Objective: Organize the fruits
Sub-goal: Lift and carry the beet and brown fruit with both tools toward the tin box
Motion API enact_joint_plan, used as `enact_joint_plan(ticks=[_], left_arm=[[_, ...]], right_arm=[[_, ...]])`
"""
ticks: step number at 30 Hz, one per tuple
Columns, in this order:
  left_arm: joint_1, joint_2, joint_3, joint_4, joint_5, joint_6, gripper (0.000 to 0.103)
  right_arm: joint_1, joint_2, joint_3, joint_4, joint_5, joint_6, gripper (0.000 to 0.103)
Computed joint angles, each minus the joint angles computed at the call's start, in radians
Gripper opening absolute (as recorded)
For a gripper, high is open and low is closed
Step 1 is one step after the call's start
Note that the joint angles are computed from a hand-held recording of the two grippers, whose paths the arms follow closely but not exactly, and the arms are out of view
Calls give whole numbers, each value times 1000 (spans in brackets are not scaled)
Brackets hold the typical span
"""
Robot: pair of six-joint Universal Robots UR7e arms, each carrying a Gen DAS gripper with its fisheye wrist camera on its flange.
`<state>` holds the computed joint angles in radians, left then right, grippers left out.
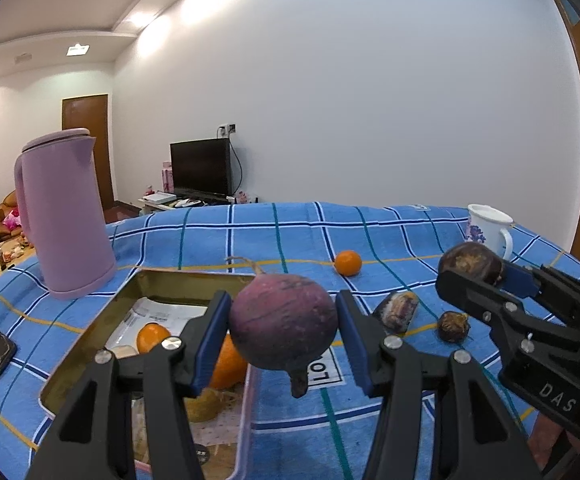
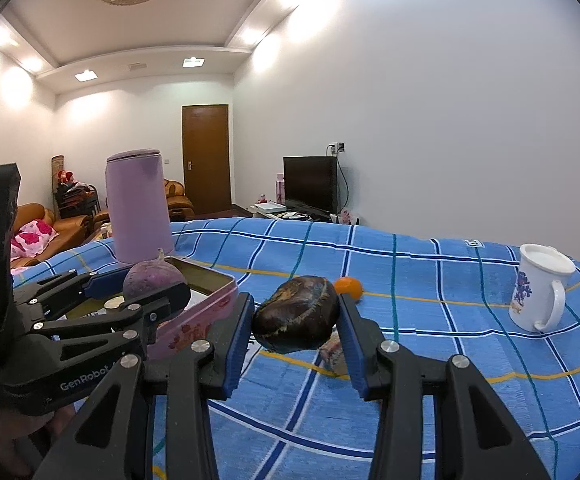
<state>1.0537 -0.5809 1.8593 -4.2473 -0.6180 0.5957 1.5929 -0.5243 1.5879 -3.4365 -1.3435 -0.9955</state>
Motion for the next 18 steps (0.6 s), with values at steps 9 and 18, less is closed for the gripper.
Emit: enact_joint_plan(ticks=[9, 18], left_arm=[[8, -19, 21, -19, 21, -11, 55], [17, -42, 45, -36, 30, -13, 55]], right_arm=[[13, 7, 11, 13, 8, -15, 44], [24, 16, 12, 41, 18, -19, 44]])
